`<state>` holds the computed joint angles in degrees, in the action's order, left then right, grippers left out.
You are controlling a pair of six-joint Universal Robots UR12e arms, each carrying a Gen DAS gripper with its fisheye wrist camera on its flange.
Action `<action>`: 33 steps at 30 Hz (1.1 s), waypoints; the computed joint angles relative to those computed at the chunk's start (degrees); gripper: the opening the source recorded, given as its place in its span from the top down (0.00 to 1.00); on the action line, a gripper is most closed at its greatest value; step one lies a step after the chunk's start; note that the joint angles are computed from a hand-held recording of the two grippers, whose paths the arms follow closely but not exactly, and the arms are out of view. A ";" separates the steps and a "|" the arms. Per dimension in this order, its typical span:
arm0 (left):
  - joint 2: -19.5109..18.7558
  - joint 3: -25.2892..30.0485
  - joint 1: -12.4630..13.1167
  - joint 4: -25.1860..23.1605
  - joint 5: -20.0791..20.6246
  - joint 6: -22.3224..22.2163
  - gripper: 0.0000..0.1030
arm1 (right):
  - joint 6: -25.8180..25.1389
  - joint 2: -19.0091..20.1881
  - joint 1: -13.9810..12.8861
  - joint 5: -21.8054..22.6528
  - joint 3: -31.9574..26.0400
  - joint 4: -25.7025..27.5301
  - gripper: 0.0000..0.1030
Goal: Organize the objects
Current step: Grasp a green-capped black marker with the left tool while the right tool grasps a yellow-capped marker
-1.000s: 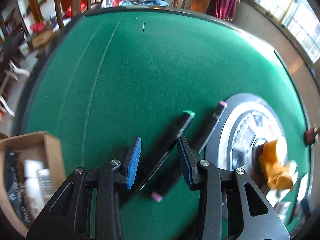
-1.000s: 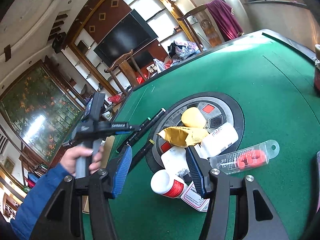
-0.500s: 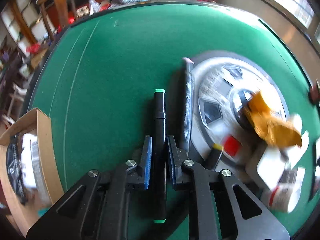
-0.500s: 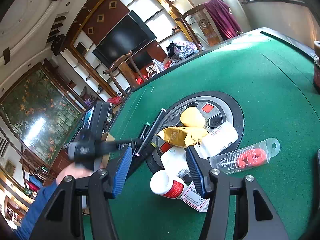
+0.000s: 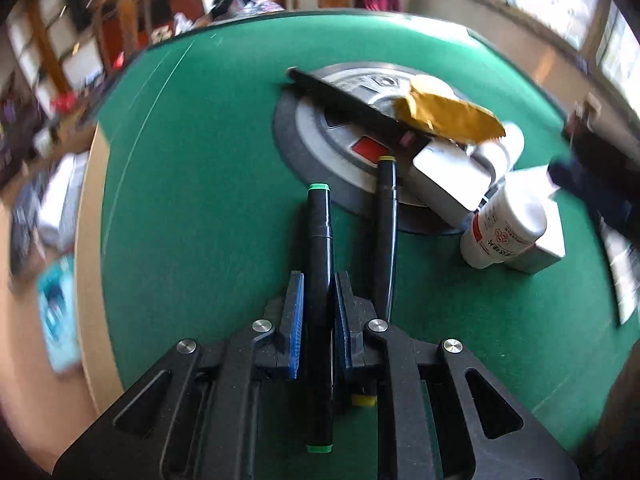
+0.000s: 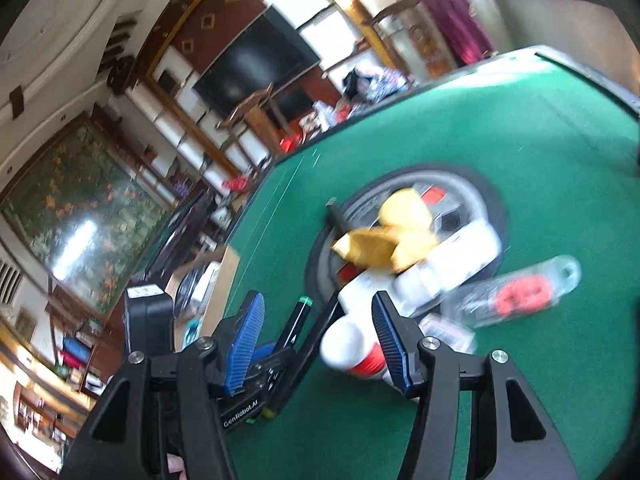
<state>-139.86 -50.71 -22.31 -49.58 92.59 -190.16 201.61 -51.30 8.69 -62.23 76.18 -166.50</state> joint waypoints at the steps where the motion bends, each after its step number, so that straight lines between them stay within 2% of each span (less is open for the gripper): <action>1: -0.03 -0.28 0.46 1.11 -0.69 -0.96 0.86 | -1.77 -0.04 0.52 -0.84 -0.31 1.93 0.45; 4: 0.85 -2.81 1.12 4.53 -1.35 -2.96 0.86 | -7.57 -0.38 2.31 -4.87 -0.27 2.56 0.45; 7: 0.81 -2.83 1.43 4.52 -0.26 -2.88 0.86 | -6.92 -0.65 2.28 -1.97 0.54 0.48 0.45; 9: 1.73 -4.59 1.65 6.01 0.23 -2.59 0.86 | -10.25 -0.89 2.87 -1.89 0.93 -2.33 0.46; 10: 1.93 -5.09 1.80 6.50 -0.19 -2.83 0.86 | -11.71 -0.97 3.43 -3.78 0.72 -1.73 0.46; 13: 2.82 -6.99 2.07 7.98 -1.03 -3.06 0.86 | -9.28 0.05 3.09 -0.41 -1.15 5.46 0.50; 15: 2.60 -6.77 1.94 8.17 -0.84 -2.85 0.86 | -9.23 0.48 3.58 -4.17 -2.39 10.52 0.52; 18: 2.70 -6.95 1.83 8.38 -0.46 -2.50 0.86 | -8.53 1.06 3.90 -7.88 -3.67 12.60 0.53; 21: 2.56 -6.61 1.79 8.30 -0.54 -2.63 0.86 | -11.34 1.88 5.54 -16.53 -6.00 15.98 0.56; 24: 2.57 -6.66 1.82 8.45 -0.68 -2.55 0.86 | -13.36 3.40 6.42 -19.78 -8.90 19.99 0.65; 26: 2.70 -6.85 1.87 8.51 -0.88 -2.55 0.86 | -14.14 3.96 6.69 -20.56 -9.77 19.76 0.70; 28: 2.75 -6.95 1.89 8.61 -0.98 -2.54 0.86 | -16.95 4.37 7.26 -22.42 -10.79 20.94 0.79; 33: 2.77 -6.99 1.69 8.72 -0.34 -2.10 0.86 | -20.88 4.77 7.57 -23.93 -11.73 23.33 0.79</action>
<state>-137.09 -57.70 -20.63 -40.86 92.25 -192.26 180.73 -46.53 16.27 -86.16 64.45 -143.16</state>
